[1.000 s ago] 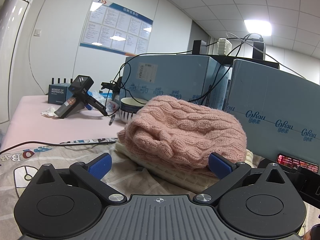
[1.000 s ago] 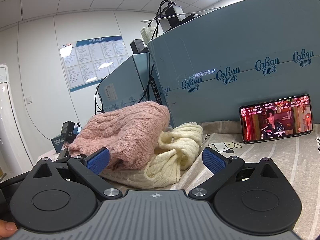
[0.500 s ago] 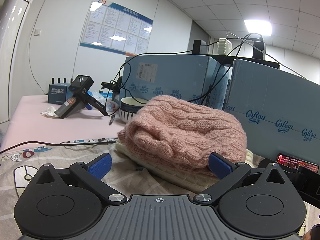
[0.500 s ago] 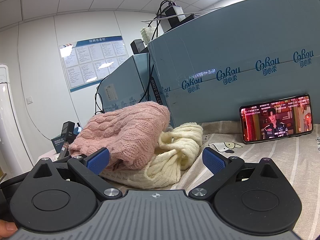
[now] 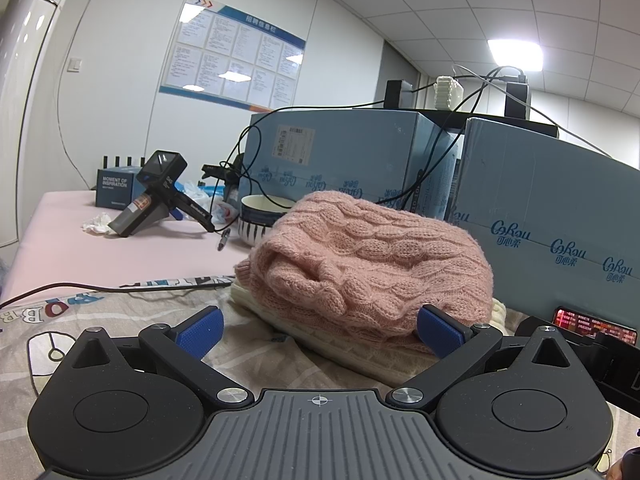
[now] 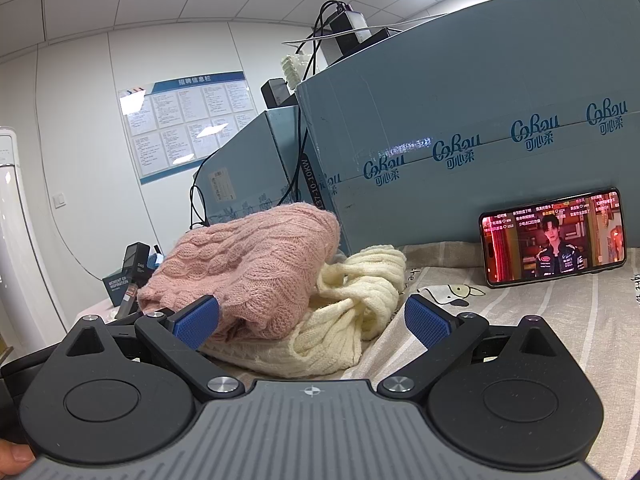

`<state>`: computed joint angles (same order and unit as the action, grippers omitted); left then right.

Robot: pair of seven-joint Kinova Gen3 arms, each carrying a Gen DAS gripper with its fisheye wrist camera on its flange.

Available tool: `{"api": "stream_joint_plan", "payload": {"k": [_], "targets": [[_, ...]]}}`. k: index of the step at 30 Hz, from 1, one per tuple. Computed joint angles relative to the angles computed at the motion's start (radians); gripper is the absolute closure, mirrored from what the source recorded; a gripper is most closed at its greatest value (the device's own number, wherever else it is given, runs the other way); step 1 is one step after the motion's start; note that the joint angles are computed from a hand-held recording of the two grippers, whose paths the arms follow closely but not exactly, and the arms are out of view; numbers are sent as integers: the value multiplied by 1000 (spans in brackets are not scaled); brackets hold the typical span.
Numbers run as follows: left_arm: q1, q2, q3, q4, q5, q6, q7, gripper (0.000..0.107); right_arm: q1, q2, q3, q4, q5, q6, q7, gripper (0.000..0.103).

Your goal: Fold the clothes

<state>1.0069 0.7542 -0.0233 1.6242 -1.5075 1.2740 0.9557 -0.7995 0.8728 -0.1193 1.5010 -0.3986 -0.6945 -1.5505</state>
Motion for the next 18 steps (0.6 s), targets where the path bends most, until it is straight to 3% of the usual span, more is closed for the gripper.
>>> {"api": "stream_joint_plan", "payload": {"k": [18], "targets": [[-5, -1, 1, -4, 3, -12, -14, 4, 2, 0, -1, 1, 2, 0, -3, 3]]}}
